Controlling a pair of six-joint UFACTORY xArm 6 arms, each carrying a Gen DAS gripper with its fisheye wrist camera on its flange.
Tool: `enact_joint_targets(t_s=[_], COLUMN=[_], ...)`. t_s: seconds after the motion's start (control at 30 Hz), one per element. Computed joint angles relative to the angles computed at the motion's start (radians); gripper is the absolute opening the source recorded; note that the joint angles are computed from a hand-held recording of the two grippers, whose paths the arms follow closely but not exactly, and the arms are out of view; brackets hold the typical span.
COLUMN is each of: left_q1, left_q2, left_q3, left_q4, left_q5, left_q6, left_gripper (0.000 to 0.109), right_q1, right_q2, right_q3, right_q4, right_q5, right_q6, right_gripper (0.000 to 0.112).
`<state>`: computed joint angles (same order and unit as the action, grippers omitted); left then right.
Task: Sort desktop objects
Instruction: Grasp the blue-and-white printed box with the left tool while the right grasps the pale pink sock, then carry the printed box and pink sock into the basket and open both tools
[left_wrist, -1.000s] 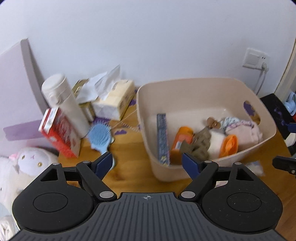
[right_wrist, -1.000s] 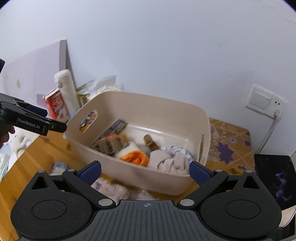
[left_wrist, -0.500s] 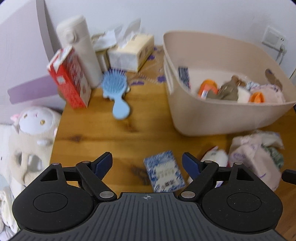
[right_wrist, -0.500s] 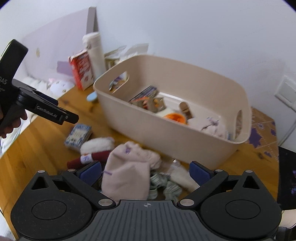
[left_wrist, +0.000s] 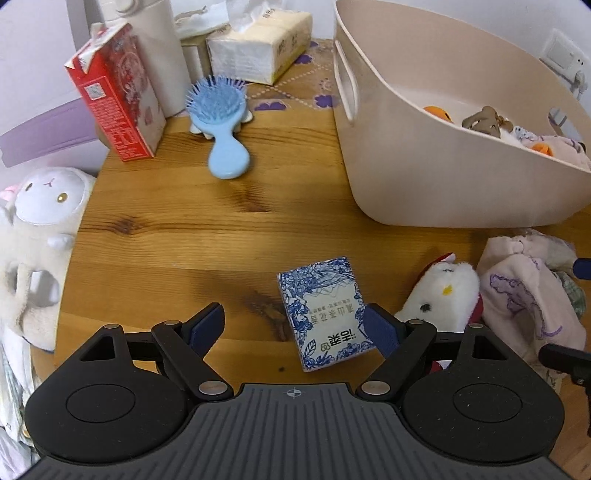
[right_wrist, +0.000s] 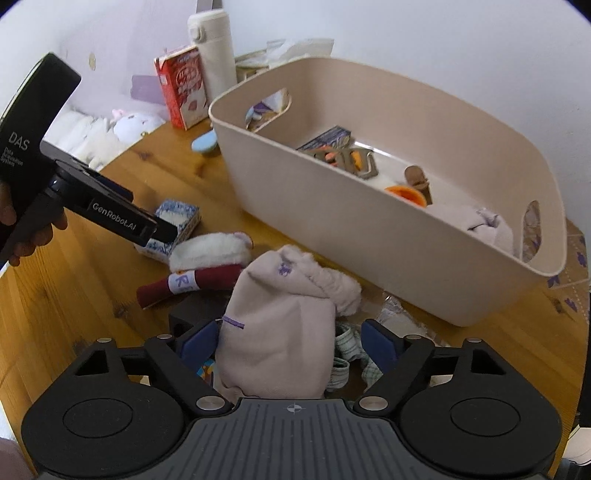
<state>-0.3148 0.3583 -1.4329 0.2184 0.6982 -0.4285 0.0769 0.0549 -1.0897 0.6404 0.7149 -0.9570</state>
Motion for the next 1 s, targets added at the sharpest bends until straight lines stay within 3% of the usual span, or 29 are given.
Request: enact_joint_targets(t_s=[0.23,0.33,0.5,0.67,1.0], left_q1=[0.002,0.004,0.002,0.002,-0.001], left_q2=[0.045,0.064,0.059,0.048,0.009], left_q3=[-0.047,-0.065,-0.054,-0.049,0.010], left_q4=[-0.057,-0.082,-0.060,-0.013,-0.034], left_q5=[0.017,0.030,0.017,0.027,0.007], left_q6=[0.015,0.023,0.017,0.005,0.030], left_gripper=[0.084,0.082,0.070,0.047,0.046], right_q1=[0.011,0.013,0.008,0.005,-0.018], right_q2=[0.026,0.032,0.037,0.037,0.011], right_q3=[-0.016,-0.021,-0.025,-0.023,-0.008], right_q4=[-0.033,-0.037,-0.025,-0.018,0.014], right_q5=[0.024,0.032,0.051,0.056,0.073], right_q6=[0.003,-0.010,-0.029,-0.031,-0.038], right_gripper=[0.075,0.064,0.034,0.020,0.013])
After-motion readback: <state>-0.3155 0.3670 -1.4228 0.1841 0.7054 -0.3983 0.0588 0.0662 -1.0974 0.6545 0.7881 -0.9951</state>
